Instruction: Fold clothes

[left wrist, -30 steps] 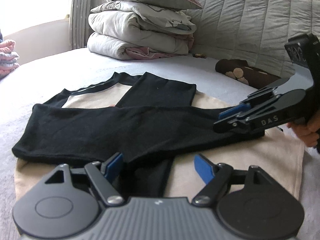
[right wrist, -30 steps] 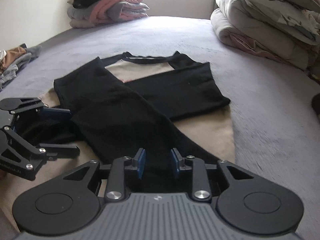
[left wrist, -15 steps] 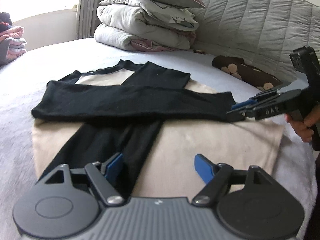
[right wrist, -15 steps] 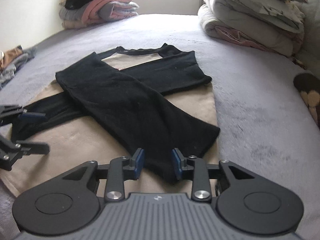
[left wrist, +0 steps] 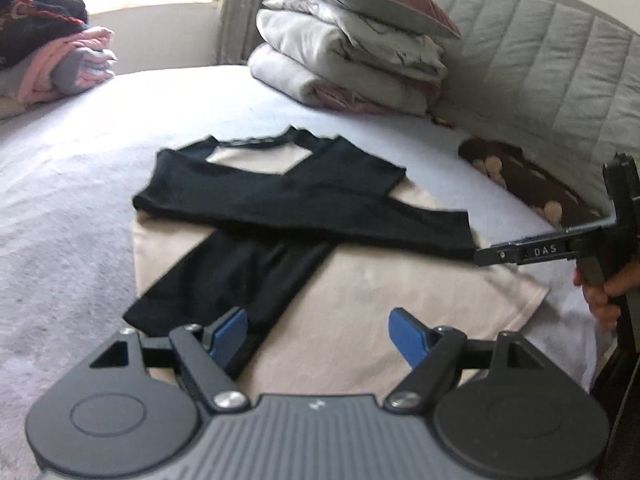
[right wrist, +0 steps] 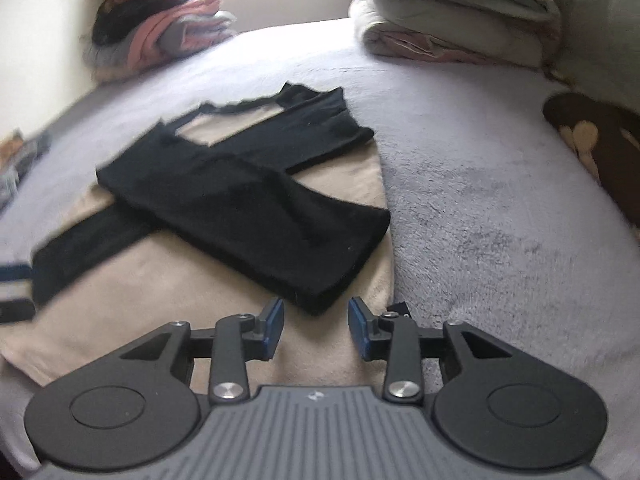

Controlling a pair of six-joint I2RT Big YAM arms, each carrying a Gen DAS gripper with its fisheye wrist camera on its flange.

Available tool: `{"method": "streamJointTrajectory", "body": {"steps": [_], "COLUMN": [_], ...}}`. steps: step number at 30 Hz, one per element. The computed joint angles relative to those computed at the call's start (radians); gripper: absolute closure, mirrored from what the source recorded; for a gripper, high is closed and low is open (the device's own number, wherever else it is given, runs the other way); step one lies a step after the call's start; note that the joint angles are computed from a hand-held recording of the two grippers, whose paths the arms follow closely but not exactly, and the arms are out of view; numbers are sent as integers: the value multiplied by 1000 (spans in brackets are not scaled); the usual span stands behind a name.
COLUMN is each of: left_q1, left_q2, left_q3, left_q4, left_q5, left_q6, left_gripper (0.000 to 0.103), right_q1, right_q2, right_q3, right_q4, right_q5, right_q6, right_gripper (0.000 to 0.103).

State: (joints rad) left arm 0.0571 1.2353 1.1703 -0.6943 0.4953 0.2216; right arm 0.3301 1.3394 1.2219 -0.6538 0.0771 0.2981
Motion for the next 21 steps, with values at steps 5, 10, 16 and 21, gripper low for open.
{"method": "streamJointTrajectory", "body": {"steps": [5,10,16,21], "left_q1": [4,10,6,-12], "left_q2": [-51,-95,-142,-133], "left_q3": [-20,-64,-163,-182], "left_q4": [-13,4,135,190], "left_q5": [-38,-83,-167,-193], "left_q6": [-37,-22,-86,-124], "left_gripper": [23,22,21,21], "right_q1": [6,48,71,123], "right_q2": [-35,-61,-69,-81], "right_q3": [-22,-34,-64,-100], "right_q4": [60,61,37,63], "right_q5": [20,110,138,225], "right_q6": [58,22,-6,-89], "right_gripper": [58,56,51,51]}}
